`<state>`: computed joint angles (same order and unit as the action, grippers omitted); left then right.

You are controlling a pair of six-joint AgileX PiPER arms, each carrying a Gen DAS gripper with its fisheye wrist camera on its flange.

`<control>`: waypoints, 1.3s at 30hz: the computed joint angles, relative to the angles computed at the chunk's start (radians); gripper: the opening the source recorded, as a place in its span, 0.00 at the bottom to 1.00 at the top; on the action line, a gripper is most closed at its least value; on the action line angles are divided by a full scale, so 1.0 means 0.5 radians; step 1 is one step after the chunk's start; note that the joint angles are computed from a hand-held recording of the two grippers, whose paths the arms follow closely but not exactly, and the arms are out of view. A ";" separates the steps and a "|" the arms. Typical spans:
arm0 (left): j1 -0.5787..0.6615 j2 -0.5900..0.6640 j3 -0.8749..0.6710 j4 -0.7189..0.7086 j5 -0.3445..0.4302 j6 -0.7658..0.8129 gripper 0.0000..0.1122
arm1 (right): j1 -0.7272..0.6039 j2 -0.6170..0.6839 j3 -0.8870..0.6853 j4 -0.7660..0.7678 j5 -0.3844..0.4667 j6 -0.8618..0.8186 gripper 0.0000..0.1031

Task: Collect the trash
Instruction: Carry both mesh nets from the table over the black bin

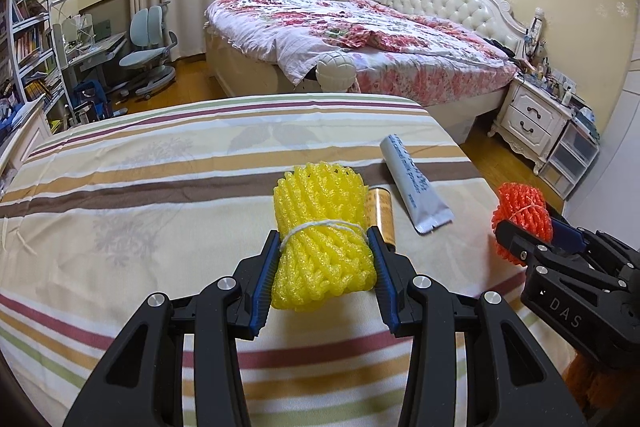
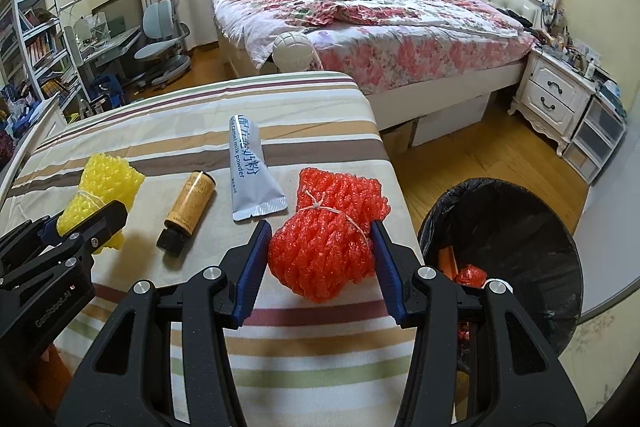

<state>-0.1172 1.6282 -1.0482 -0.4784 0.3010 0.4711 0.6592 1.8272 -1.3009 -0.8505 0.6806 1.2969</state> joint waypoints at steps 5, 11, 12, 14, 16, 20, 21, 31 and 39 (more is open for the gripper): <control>-0.033 -0.067 0.095 0.007 -0.029 -0.006 0.39 | 0.061 -0.066 0.120 -0.049 0.011 0.094 0.47; -0.090 -0.119 0.186 0.046 -0.075 -0.062 0.39 | 0.106 -0.155 0.274 -0.093 0.002 0.207 0.47; -0.104 -0.130 0.202 0.057 -0.084 -0.075 0.39 | 0.115 -0.172 0.305 -0.109 0.003 0.235 0.47; -0.145 -0.141 0.225 0.103 -0.109 -0.133 0.39 | 0.122 -0.208 0.366 -0.141 0.007 0.284 0.47; -0.200 -0.165 0.276 0.172 -0.151 -0.214 0.39 | 0.126 -0.245 0.428 -0.175 0.010 0.337 0.47; -0.321 -0.177 0.310 0.366 -0.194 -0.432 0.39 | 0.111 -0.320 0.549 -0.243 0.011 0.442 0.47; -0.351 -0.179 0.317 0.421 -0.203 -0.494 0.39 | 0.104 -0.344 0.584 -0.262 0.015 0.470 0.47; -0.634 -0.099 0.234 0.925 -0.240 -1.067 0.39 | -0.074 -0.538 0.850 -0.380 -0.002 0.626 0.47; -0.876 0.072 0.052 1.393 -0.224 -1.562 0.39 | -0.335 -0.638 0.966 -0.425 -0.077 0.617 0.48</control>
